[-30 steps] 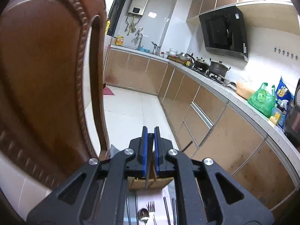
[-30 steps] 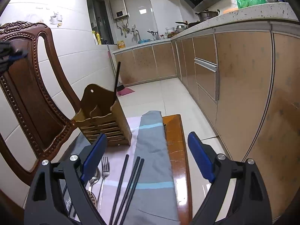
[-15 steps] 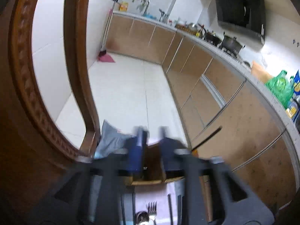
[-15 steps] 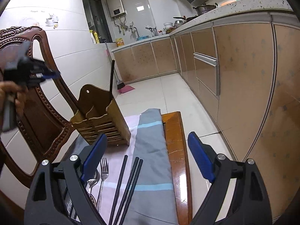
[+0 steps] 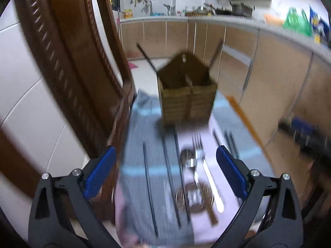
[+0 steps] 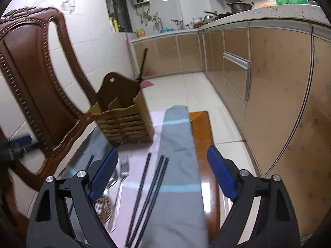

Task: Organize utensils
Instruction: 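Raise both tools away from the holder back over the cloth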

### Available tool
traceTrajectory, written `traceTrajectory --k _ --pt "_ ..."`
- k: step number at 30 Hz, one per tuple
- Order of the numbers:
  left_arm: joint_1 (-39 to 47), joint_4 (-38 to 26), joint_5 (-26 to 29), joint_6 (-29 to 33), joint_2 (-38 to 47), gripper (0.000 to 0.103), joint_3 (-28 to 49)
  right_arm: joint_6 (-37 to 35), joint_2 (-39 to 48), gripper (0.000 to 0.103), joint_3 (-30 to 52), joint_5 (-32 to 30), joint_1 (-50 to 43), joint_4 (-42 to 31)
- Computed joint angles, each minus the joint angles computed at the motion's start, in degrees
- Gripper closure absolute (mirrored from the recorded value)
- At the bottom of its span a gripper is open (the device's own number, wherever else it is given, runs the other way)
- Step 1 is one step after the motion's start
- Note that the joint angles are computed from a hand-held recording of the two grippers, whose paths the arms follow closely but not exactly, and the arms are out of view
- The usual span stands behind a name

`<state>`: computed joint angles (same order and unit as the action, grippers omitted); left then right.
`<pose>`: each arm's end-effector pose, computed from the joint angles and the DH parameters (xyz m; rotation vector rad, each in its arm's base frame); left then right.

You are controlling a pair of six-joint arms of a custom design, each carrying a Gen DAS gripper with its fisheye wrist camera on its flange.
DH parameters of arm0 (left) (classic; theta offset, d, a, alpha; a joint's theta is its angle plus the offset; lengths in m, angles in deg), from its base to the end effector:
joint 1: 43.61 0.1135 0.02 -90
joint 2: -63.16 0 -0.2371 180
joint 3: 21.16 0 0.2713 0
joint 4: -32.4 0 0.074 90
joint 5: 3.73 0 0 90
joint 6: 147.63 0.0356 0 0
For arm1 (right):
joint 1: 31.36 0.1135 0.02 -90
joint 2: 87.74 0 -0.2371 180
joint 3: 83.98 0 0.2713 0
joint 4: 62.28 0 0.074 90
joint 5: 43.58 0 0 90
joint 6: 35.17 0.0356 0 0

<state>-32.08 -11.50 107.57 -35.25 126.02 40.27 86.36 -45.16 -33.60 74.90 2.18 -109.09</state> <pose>0.2558 0.0390 0.2415 0.3930 2.2651 -0.1377 0.1728 0.0942 0.2445 0.2217 2.1471 0.0911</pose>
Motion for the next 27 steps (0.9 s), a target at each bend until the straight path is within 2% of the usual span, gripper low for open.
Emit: traceTrajectory --k 3,7,10,12,17,27 --pt "1.9 -0.8 -0.7 0.8 -5.8 0.007 -7.6 6.4 -0.6 0.017 2.9 4.9 8.2 -7.5" --pt "2.0 -5.0 0.1 2.0 -8.6 0.007 -10.3 17.6 0.5 0.01 5.3 15.2 22.2 -17.5" --pt "3.0 -7.3 2.7 2.9 -13.1 0.007 -11.9 25.9 1.1 0.01 5.5 17.9 29.5 -23.2" --pt "2.0 -7.6 2.2 3.4 -15.7 0.007 -13.4 29.1 2.0 0.01 5.9 18.9 32.2 -25.3" --pt "0.6 -8.5 1.4 2.8 -17.3 0.007 -14.8 30.5 3.9 0.01 7.0 20.2 33.9 -26.8" --pt "0.4 -8.0 1.1 1.9 -17.0 0.007 -14.7 29.3 4.2 0.01 6.4 19.0 33.0 -25.3"
